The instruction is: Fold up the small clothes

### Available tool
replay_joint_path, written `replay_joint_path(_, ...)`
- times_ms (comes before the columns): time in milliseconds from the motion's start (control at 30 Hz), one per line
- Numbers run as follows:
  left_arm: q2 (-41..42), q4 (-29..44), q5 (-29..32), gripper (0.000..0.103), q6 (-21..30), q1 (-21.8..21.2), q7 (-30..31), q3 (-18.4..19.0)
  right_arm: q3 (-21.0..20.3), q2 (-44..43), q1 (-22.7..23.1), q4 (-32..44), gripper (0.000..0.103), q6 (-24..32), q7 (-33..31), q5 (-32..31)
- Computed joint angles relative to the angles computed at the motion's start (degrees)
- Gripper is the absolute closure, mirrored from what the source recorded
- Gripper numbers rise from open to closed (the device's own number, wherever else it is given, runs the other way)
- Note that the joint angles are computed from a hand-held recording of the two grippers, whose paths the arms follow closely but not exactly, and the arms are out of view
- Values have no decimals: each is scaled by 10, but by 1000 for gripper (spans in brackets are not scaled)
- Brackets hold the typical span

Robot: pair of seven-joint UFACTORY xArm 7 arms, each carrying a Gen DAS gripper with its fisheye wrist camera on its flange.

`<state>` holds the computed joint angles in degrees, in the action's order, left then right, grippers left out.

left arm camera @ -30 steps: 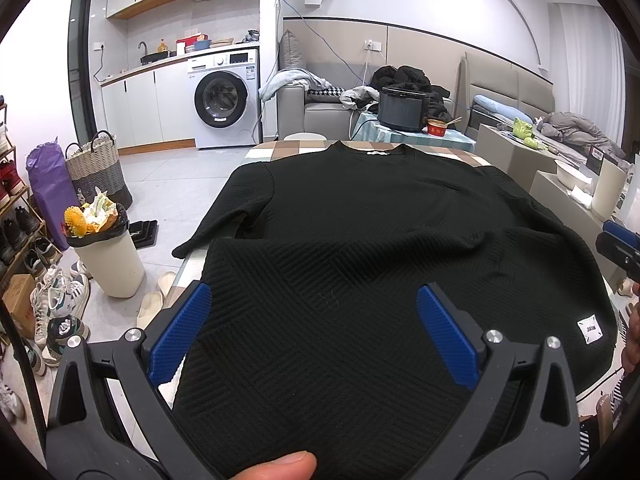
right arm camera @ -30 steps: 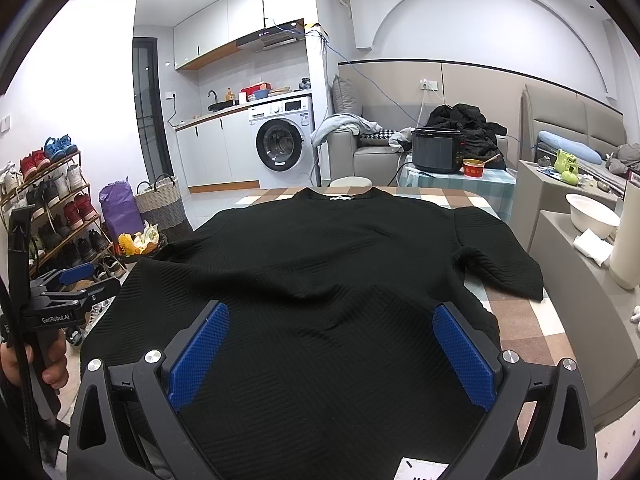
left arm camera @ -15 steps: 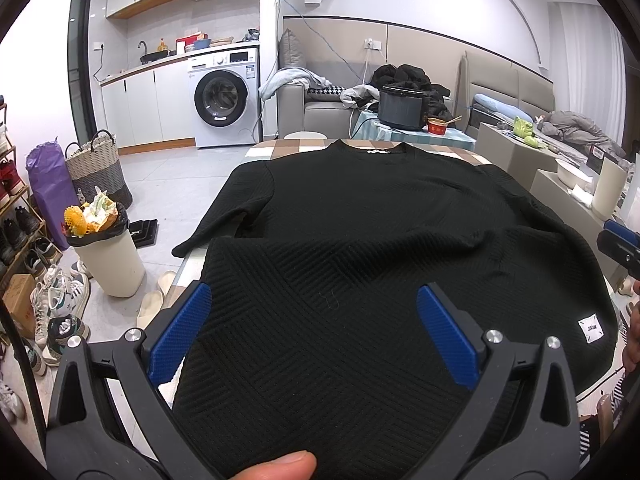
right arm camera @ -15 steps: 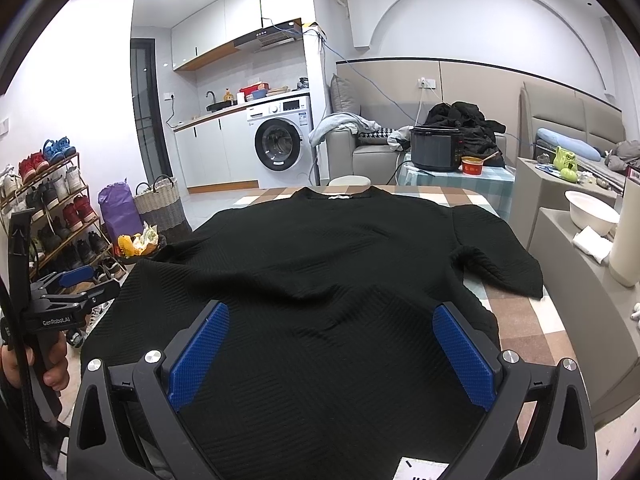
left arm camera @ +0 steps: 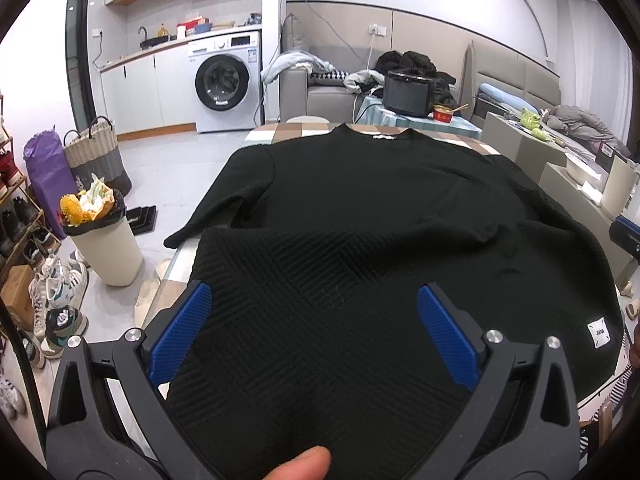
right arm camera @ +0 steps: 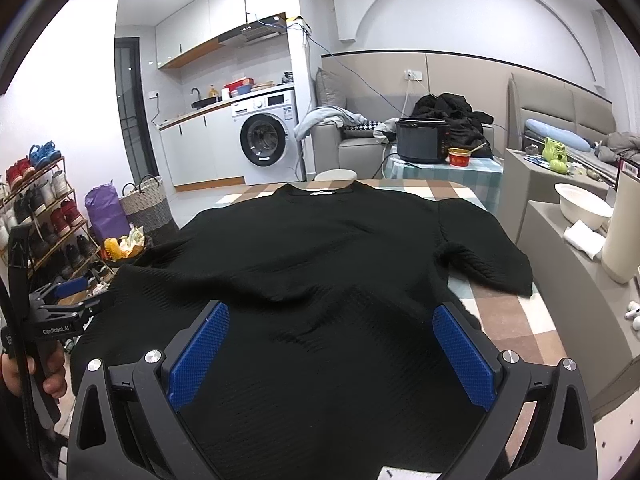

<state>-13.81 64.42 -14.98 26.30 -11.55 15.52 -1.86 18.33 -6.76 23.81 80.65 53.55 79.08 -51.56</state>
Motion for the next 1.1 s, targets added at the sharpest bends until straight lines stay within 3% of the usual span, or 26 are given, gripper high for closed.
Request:
replay_joint_path(333,86,117,11,1,50,23,-36,-4,-17,0,-11,23,0,20,33,42)
replay_joint_path(500,130,178,22,1,53,39,-47,-6,-39,-26,-42,-13,0,-41,66,99)
replay_joint_path(600,168,231,-1,7,75,50,-31,-7,-47,-44,-71,-46,0,-87,97,119)
replay_joint_path(667,198,273,0,12,90,58,-35,-8,-54,-55,-91,-67,6,-116,108,141)
replay_joint_path(900,326,444,43,12,152,77,-107,-7,-97,-82,-160,-146,15,-205,117,265)
replay_joint_path(1100,432,586,79,12,205,80,-140,-6,-120,-90,-201,-202,18,-234,97,365)
